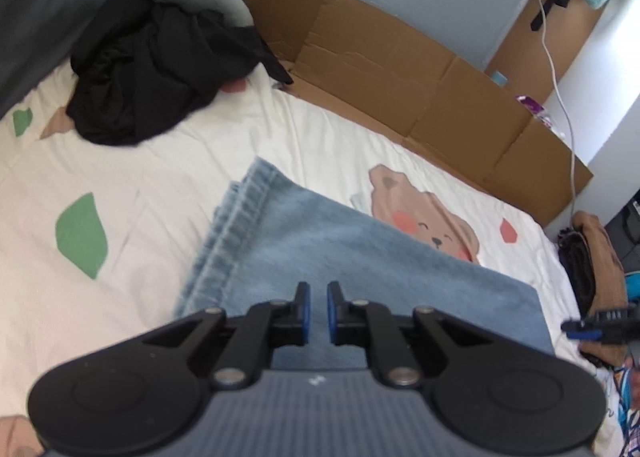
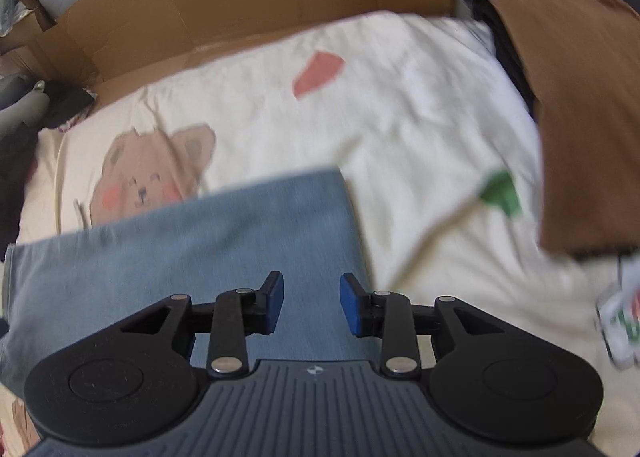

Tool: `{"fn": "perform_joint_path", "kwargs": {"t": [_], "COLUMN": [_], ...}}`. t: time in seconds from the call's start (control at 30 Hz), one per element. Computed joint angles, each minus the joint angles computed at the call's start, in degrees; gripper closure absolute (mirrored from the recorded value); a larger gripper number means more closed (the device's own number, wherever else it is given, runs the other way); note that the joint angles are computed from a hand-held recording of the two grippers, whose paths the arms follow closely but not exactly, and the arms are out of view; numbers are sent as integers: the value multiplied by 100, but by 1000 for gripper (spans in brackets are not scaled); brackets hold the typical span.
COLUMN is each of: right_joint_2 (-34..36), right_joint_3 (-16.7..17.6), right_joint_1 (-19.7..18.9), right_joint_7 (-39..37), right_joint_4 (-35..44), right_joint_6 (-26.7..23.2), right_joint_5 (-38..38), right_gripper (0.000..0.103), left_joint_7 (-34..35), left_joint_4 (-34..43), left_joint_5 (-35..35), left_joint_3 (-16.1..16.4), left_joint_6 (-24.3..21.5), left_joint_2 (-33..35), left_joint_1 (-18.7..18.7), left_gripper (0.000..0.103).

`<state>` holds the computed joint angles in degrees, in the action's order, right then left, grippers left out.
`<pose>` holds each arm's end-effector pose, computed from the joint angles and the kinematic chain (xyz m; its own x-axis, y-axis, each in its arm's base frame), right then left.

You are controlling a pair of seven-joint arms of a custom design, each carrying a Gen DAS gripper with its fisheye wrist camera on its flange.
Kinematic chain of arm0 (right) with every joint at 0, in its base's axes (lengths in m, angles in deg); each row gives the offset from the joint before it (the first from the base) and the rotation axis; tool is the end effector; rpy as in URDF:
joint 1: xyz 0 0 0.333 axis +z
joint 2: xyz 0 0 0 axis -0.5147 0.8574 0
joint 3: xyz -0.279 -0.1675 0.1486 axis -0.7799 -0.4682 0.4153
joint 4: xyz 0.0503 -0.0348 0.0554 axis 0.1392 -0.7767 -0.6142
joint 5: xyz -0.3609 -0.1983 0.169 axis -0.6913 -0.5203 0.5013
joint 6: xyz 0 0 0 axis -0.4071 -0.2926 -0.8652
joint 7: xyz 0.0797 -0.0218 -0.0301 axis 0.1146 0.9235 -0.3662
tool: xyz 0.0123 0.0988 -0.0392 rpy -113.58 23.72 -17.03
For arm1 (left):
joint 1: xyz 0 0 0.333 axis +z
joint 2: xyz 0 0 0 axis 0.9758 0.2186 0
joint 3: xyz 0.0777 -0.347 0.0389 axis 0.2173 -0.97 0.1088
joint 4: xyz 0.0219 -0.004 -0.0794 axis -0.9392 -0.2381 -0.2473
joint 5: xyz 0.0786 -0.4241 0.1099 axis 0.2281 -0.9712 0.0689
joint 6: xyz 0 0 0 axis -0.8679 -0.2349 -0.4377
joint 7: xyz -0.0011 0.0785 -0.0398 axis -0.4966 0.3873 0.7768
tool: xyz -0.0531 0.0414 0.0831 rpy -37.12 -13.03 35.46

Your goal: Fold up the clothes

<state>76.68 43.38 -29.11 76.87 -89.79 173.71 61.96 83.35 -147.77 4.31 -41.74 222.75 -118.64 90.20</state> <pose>0.7134 0.0398 0.5427 0.1010 -0.9721 -0.2117 -0.9152 -0.0073 -0.4030 0.4239 -0.1370 0.5095 0.5564 -0.7457 0.3666 -0.4566 -0.6430 -0.6148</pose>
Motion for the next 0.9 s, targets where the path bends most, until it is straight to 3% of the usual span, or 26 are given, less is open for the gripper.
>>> {"fn": "perform_joint_path", "kwargs": {"t": [0.1,0.23,0.37,0.5,0.6,0.73,0.9], "right_joint_2": [-389,-866,-1121,-1183,-1086,-1082,-1199], "right_joint_3": [-90,-221,-321,-417,-513,-574,-500], "right_joint_1": [-19,28,16,-21,-132,-282,-231], "right_joint_7": [213,622,673,730,788,731,610], "right_joint_4": [-490,-1120,-1435,-1591,-1573,-1764,-1826], "right_joint_6": [-53,-101,-414,-588,-984,-966,-857], "right_joint_5": [-79,-518,-434,20,641,1301,1180], "right_gripper": [64,64,64,64,60,59,77], "left_joint_7": [57,209,372,668,856,874,871], "left_joint_4": [18,-18,-55,-70,-79,-131,-187], "left_joint_5": [-11,-140,-374,-611,-778,-960,-1096], "left_joint_3": [8,124,191,285,323,278,262], "left_joint_6": [19,210,432,588,643,642,596], "left_joint_2": [47,147,264,386,456,448,410], "left_joint_1": [-79,-289,-475,-675,-781,-795,-834], "left_gripper": [89,88,89,89,89,89,89]}}
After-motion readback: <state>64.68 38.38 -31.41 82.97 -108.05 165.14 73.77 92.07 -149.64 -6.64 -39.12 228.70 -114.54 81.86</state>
